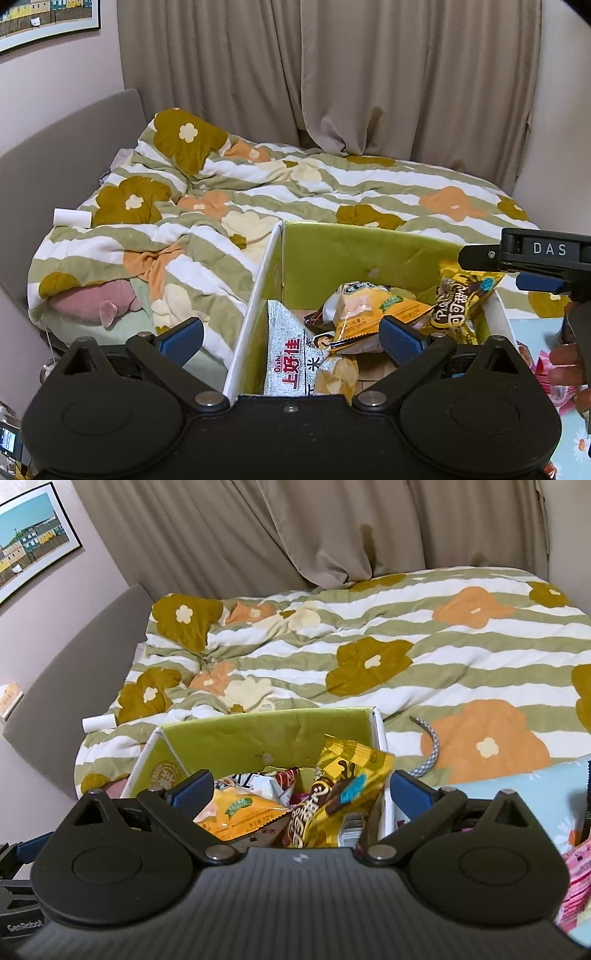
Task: Organize snacks
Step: 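Move both tools back from the box toward the snack pile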
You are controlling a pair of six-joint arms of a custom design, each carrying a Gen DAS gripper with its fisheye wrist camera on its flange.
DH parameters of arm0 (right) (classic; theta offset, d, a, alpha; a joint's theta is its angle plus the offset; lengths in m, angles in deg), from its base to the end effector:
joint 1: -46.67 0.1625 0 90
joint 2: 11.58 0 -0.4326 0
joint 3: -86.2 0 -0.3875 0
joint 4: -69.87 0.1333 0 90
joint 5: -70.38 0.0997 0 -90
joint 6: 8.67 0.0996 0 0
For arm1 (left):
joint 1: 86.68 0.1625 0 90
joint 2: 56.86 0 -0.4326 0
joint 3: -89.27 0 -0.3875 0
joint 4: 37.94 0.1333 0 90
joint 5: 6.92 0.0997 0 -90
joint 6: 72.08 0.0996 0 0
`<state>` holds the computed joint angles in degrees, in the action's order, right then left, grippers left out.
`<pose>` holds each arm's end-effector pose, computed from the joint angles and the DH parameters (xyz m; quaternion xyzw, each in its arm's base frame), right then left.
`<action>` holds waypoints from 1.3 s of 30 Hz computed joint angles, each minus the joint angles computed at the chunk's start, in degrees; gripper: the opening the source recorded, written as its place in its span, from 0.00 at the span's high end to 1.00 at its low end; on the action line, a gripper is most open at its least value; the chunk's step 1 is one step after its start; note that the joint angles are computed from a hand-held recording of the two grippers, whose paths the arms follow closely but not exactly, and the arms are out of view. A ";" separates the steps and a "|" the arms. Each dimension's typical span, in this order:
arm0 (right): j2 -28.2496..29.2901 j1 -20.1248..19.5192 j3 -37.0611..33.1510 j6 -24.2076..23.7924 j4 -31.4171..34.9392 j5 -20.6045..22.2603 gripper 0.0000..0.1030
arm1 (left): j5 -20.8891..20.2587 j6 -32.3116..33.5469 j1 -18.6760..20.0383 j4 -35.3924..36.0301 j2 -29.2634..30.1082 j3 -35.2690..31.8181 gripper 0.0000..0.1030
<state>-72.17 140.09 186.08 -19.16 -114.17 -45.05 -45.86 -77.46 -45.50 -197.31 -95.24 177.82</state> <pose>0.1287 -0.6368 0.3235 0.0044 -0.8721 0.4356 0.2227 -0.3896 -0.6209 0.1072 0.2625 0.8532 -0.3275 0.3097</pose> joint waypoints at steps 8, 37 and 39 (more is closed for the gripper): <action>-2.35 2.19 3.49 -1.50 -4.06 -0.84 0.00 | 0.20 2.30 -1.83 -3.62 -2.13 2.77 0.00; -32.57 -0.02 28.59 -5.77 -9.99 -3.96 0.00 | -3.63 -4.44 -15.45 -8.01 -1.45 11.89 0.00; -36.06 -2.96 29.72 -7.14 -7.46 -1.61 0.00 | -3.38 -7.33 -16.87 -7.30 0.27 11.62 0.00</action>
<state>-108.24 137.13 215.79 -26.31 -121.63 -46.66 -49.24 -84.79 -62.37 -204.61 -94.96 189.43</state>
